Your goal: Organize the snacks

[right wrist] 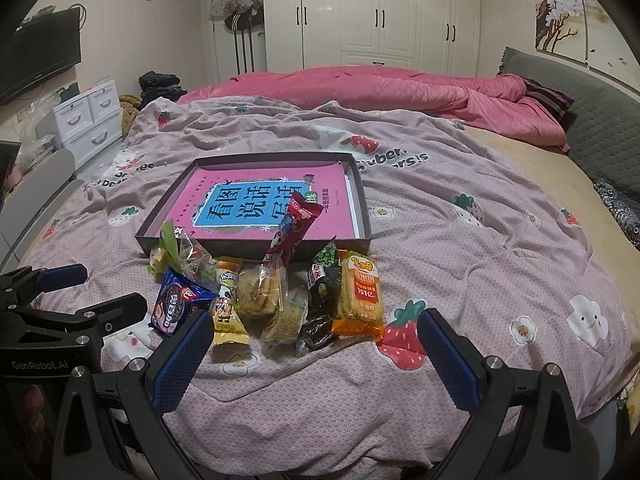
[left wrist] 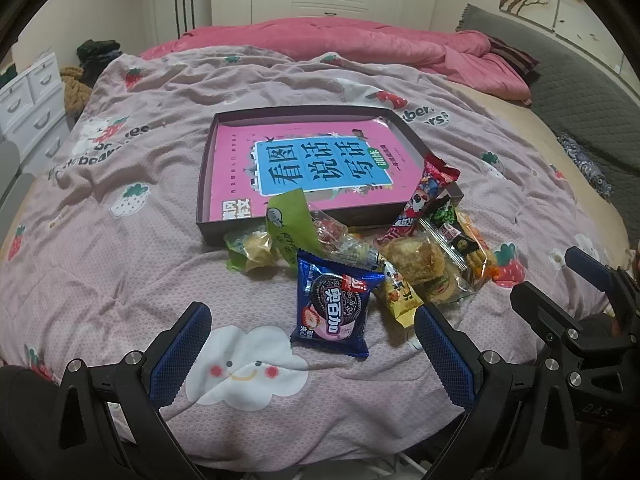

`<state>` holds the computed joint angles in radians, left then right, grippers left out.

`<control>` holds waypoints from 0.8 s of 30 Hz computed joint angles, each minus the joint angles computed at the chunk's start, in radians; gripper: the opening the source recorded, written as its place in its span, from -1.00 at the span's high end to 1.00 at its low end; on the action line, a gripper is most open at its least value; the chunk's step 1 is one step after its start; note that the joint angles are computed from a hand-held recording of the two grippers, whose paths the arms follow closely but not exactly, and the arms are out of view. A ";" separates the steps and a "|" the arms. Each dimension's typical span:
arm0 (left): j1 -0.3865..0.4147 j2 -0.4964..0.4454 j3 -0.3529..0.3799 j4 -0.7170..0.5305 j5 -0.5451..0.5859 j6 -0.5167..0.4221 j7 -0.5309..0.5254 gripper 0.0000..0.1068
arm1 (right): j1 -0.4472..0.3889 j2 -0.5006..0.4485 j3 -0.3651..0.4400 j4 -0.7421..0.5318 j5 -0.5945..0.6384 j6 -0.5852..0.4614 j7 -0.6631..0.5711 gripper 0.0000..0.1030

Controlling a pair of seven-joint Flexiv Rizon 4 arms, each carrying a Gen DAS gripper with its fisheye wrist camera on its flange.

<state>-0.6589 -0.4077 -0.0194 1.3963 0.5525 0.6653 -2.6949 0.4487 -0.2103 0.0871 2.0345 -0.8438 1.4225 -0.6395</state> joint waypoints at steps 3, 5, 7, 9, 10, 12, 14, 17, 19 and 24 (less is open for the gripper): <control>0.000 0.000 0.000 0.000 0.000 0.001 -0.001 -0.90 | 0.001 0.001 0.002 -0.001 0.003 -0.001 -0.001 -0.99; 0.000 -0.001 0.000 -0.001 0.000 -0.002 -0.001 -0.90 | 0.000 0.001 0.002 -0.001 0.005 0.000 -0.004 -0.99; -0.001 0.000 0.000 -0.001 0.000 -0.003 -0.001 -0.90 | 0.001 0.001 0.001 0.000 0.003 0.001 -0.003 -0.99; 0.000 0.000 -0.001 0.000 -0.002 -0.002 0.000 -0.90 | 0.001 0.001 0.000 0.000 0.002 0.002 -0.001 -0.99; 0.001 0.001 -0.001 0.000 -0.002 -0.001 0.000 -0.90 | 0.002 0.001 0.000 0.000 0.002 0.001 0.000 -0.99; 0.001 0.002 -0.002 0.003 -0.003 0.001 0.001 -0.90 | 0.001 0.001 0.000 0.000 0.002 0.001 0.000 -0.99; 0.001 0.002 -0.002 0.002 -0.003 0.000 0.000 -0.90 | 0.000 0.000 0.002 -0.001 0.007 0.000 -0.003 -0.99; 0.003 0.002 -0.003 0.004 -0.007 0.000 0.000 -0.90 | 0.000 0.000 0.004 -0.002 0.013 -0.002 -0.011 -0.99; 0.007 0.003 -0.004 0.010 -0.016 0.005 0.001 -0.90 | -0.001 -0.002 0.008 -0.005 0.025 -0.004 -0.021 -0.99; 0.016 0.004 -0.005 0.021 -0.033 0.018 0.002 -0.90 | 0.003 -0.001 0.005 -0.005 0.027 -0.005 -0.021 -0.99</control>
<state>-0.6429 -0.4040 -0.0247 1.4176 0.5198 0.6830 -2.6927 0.4519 -0.2112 0.0917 2.0295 -0.8167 1.4177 -0.6605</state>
